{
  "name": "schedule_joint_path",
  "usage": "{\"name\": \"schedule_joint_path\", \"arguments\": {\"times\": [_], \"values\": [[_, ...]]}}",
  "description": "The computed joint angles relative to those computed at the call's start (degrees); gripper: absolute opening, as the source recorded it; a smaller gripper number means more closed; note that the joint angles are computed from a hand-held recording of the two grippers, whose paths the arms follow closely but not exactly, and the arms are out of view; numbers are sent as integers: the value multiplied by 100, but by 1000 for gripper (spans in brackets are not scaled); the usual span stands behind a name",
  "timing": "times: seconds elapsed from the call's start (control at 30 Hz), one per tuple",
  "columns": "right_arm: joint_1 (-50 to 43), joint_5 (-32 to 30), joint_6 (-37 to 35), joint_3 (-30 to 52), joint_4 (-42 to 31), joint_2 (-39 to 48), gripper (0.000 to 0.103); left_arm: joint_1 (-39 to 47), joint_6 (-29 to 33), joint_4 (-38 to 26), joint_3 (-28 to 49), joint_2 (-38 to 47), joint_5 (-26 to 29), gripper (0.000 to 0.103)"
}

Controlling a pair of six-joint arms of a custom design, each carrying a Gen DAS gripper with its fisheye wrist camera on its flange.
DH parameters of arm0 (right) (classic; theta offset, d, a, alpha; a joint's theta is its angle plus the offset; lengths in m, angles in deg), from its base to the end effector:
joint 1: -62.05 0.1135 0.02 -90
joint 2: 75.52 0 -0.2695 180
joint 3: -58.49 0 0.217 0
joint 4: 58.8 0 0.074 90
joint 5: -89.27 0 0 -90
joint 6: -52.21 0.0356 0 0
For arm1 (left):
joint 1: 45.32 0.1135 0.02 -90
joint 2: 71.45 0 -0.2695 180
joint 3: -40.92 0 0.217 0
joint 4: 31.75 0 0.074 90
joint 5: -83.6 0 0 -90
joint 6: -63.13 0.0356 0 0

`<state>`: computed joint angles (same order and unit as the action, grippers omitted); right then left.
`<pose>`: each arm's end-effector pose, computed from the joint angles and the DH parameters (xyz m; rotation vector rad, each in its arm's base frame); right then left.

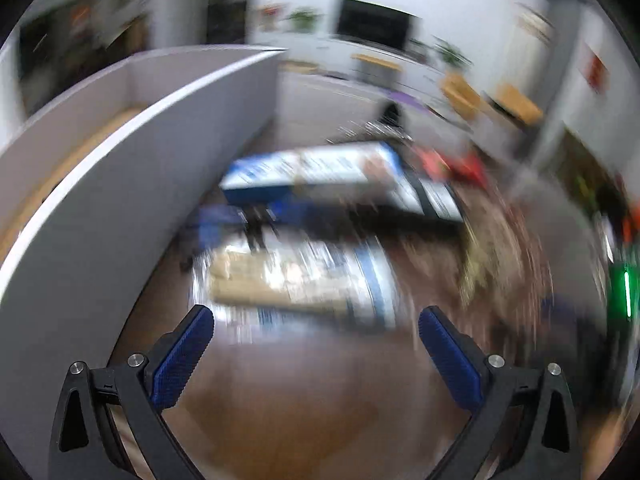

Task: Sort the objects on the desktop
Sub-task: 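Move both tools back from the bin over the table of items, then lower the left tool over the clear bag of cotton swabs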

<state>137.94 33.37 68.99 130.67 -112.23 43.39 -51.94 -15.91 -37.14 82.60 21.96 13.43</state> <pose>0.0878 0.2674 0.0896 0.6086 2.4623 -0.2072 0.2259 -0.0384 0.1219 0.5150 2.4775 -0.4132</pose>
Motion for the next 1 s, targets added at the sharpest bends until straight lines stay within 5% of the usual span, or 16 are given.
{"name": "schedule_joint_path", "arguments": {"times": [0.1, 0.27, 0.43, 0.6, 0.8, 1.0], "values": [[21, 25, -138, 62, 41, 39, 103, -675, -1142, -158, 881, 765, -938, 103], [-34, 36, -201, 2, 141, 30, 103, -1404, -1537, -128, 1345, 1514, -2112, 103], [-16, 35, -183, -4, 129, 23, 103, -932, -677, 278, 499, 1005, -1768, 103], [-17, 35, -185, -9, 138, 26, 103, 367, 124, 286, -361, 276, -674, 103], [-8, 34, -174, -6, 129, 26, 103, 1165, 284, 284, -703, 35, -48, 103], [-12, 36, -179, -10, 139, 29, 103, 885, 22, -6, -900, -7, -28, 103]]}}
